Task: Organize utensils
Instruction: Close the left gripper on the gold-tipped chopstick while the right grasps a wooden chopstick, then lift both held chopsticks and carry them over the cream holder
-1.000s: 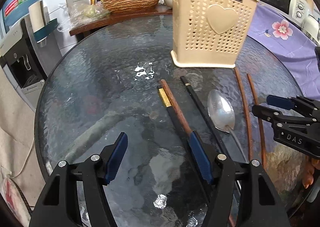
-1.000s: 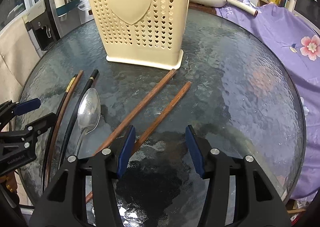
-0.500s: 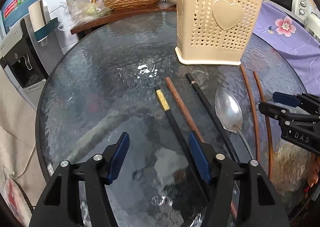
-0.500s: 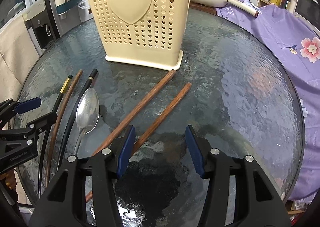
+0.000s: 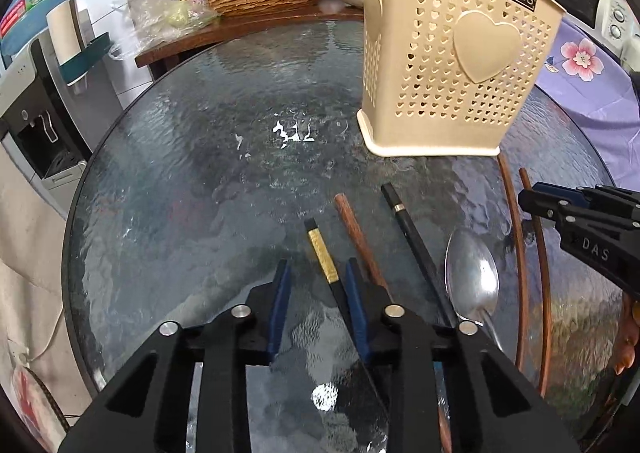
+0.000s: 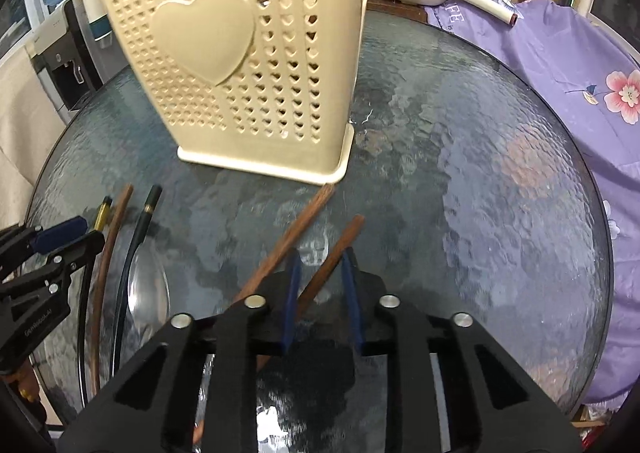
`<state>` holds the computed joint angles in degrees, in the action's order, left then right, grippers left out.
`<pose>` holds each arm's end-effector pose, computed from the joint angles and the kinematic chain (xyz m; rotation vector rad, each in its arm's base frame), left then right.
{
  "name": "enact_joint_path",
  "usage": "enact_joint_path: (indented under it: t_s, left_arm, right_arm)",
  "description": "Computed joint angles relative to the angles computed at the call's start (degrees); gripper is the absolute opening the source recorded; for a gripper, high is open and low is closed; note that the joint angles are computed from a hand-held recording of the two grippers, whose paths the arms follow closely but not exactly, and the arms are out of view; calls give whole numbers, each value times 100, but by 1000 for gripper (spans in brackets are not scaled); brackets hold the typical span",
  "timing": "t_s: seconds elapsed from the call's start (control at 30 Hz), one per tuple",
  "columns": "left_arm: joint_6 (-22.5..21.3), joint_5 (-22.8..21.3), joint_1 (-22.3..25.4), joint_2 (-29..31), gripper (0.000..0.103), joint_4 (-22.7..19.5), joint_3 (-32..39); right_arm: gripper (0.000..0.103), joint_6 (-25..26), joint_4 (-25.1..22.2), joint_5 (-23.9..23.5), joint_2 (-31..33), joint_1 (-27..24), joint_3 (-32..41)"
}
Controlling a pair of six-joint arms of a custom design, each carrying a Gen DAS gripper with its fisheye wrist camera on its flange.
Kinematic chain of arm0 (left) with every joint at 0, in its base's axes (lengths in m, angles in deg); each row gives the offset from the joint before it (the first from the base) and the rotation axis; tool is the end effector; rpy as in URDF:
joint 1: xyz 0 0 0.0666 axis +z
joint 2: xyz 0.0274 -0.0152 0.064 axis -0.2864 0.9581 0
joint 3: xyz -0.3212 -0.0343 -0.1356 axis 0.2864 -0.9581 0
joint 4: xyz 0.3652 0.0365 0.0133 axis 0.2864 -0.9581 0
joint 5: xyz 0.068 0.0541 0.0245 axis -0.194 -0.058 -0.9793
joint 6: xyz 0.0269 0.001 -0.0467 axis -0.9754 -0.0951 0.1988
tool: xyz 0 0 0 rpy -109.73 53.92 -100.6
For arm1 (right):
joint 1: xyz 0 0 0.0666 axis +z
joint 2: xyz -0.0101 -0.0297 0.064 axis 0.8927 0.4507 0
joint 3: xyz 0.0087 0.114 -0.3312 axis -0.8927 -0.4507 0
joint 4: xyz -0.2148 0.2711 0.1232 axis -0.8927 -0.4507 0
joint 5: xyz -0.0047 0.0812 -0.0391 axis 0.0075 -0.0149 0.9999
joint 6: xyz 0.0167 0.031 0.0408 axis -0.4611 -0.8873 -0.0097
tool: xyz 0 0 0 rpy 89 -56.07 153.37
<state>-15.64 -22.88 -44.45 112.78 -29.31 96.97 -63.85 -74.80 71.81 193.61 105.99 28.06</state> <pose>0.3832 -0.1944 0.2994 0.1684 2.5242 -0.0381 0.4520 0.4030 0.3000 -0.2034 2.5545 0.0645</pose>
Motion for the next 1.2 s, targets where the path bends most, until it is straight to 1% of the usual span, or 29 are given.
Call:
enact_joint_path:
  t_s: [0.07,0.23,0.3,0.43,0.77,0.87,1.03,1.2]
  left_arm:
    - [-12,0,12,33,21,2,34]
    - [-17,-29,15,93,15,40,82]
    - [-10,23,42,119,12,34,118]
    - [7,99,81,151,10,32,153]
    - [44,271,124,216,8,69,213]
    - [114,346,157,226,7,100,217]
    - [215,549,298,203,7,212,192]
    - [252,676,371,4,7,390,90]
  right_arm:
    - [16,2,-21,-15,45,-23,74]
    - [11,34,56,-63,42,-64,51]
    - [10,74,53,-120,64,-122,85]
    - [8,78,34,-201,99,-188,142]
    - [8,82,91,-172,83,-153,84]
    - [8,39,229,-210,24,-158,-33]
    - [8,-21,692,-405,-172,-210,-394]
    - [8,63,1139,-392,-456,-175,-748]
